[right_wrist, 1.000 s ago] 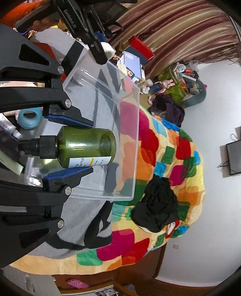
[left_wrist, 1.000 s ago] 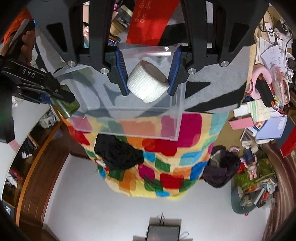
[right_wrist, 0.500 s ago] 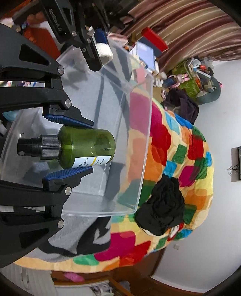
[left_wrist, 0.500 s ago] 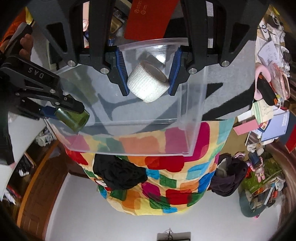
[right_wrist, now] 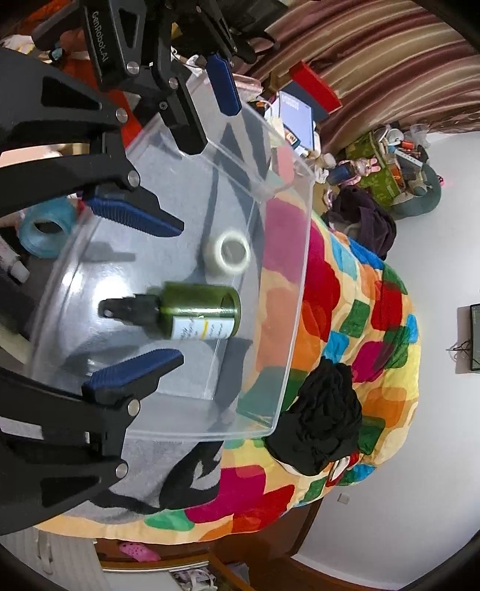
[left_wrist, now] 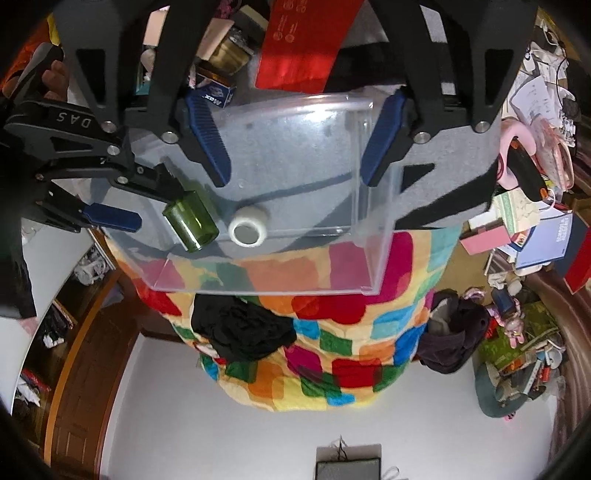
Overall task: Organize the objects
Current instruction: 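Grasp the red rectangular case with the left gripper while the right grasps the pale green tube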
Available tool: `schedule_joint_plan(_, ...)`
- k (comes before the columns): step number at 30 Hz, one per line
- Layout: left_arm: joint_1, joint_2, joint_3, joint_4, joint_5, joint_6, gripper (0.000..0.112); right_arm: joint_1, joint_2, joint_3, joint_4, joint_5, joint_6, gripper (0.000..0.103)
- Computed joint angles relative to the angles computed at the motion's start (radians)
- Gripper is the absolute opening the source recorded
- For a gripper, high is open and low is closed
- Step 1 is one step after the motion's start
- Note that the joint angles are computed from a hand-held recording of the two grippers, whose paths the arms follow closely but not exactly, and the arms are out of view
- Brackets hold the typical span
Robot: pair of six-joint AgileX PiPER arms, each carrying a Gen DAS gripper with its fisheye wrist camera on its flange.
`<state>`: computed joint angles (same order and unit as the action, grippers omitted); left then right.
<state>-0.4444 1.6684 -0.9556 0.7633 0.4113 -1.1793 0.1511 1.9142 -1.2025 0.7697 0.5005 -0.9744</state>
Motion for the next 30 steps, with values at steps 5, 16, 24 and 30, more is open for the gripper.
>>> schedule_joint_plan(5, -0.044, -0.083, 0.091, 0.201, 0.018, -0.259, 0.088, -0.027, -0.099, 0.111, 0.134, -0.005, -0.156, 0.069)
schedule_joint_plan(16, -0.205, -0.245, 0.276, 0.415, 0.121, -0.570, 0.095, -0.073, -0.313, 0.403, 0.396, -0.052, -0.503, 0.076)
schedule_joint_plan(24, -0.300, -0.293, 0.383, 0.466, 0.154, -0.699, 0.096, -0.122, -0.362, 0.532, 0.505, -0.070, -0.644, 0.078)
schedule_joint_plan(30, -0.303, -0.292, 0.462, 0.523, 0.095, -0.819, 0.096, -0.195, -0.339, 0.597, 0.581, -0.071, -0.729, 0.078)
